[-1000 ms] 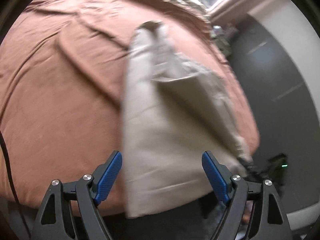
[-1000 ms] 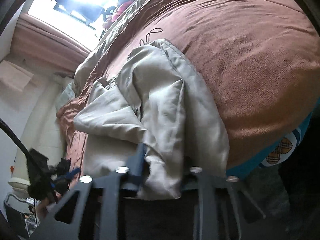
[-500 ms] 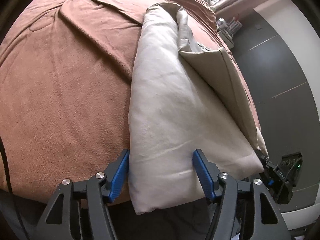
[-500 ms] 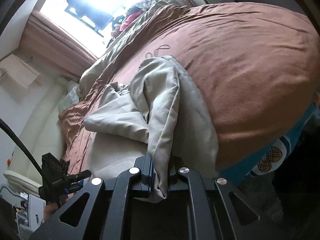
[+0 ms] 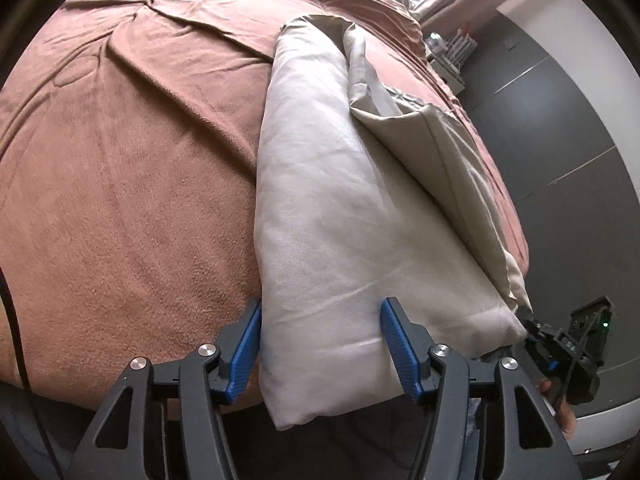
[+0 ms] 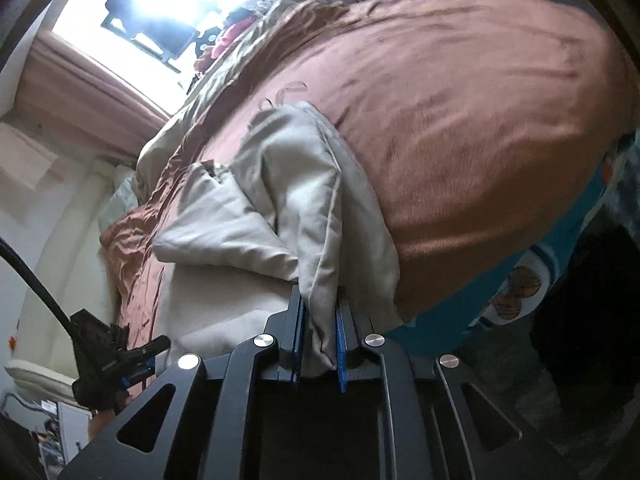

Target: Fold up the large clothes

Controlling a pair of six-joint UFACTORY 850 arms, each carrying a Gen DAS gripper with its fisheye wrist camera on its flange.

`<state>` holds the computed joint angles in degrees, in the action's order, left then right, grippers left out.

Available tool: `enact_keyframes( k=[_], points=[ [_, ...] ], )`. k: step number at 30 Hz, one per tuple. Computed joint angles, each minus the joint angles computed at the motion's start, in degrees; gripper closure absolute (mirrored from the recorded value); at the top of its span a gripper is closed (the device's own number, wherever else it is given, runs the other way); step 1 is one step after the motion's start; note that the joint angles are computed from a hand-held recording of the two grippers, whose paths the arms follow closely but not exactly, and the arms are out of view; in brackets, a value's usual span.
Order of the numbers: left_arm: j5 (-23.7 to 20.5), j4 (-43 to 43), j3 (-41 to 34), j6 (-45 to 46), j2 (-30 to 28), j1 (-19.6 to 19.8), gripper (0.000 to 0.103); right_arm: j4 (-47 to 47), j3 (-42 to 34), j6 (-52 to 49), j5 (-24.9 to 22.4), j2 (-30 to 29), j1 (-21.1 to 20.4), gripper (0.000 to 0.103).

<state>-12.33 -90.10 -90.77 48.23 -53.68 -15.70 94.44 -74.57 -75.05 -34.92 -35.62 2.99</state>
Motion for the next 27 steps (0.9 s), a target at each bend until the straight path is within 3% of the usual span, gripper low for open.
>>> enact_keyframes(
  k=[4, 6, 8, 13, 17, 23, 27],
  points=[
    [-1.1, -10.5, 1.4, 10.0, 0.3, 0.3, 0.043, -2.3, 1.0, -0.4, 2.4, 3.2, 0.1, 0.086],
    [-1.8, -13.0, 1.5, 12.3, 0.4, 0.4, 0.043, -1.2, 1.7, -2.6, 2.7, 4.2, 0.3, 0.071],
    [-2.5, -15.8, 2.1, 14.9, 0.6, 0.5, 0.043, 1.3, 2.7, -5.9, 3.8, 5.5, 0.3, 0.037],
    [-5.5, -19.3, 2.9, 18.4, 0.5, 1.7, 0.042, 0.2, 1.3, -9.2, 5.9, 5.5, 2.5, 0.035],
    [-7.9, -26.3, 4.8, 24.6, 1.4, 3.0, 0.042, -3.0, -2.3, -10.7, 11.2, 3.6, 6.6, 0.035],
    [-10.3, -34.2, 7.4, 31.3, 2.7, 4.9, 0.042, -21.9, -11.5, 3.2, 16.2, -1.8, 12.3, 0.035],
    [-11.2, -34.2, 7.6, 31.1, 2.5, 5.9, 0.043, -39.1, -18.5, 16.8, 17.5, -6.2, 15.6, 0.035]
  ],
)
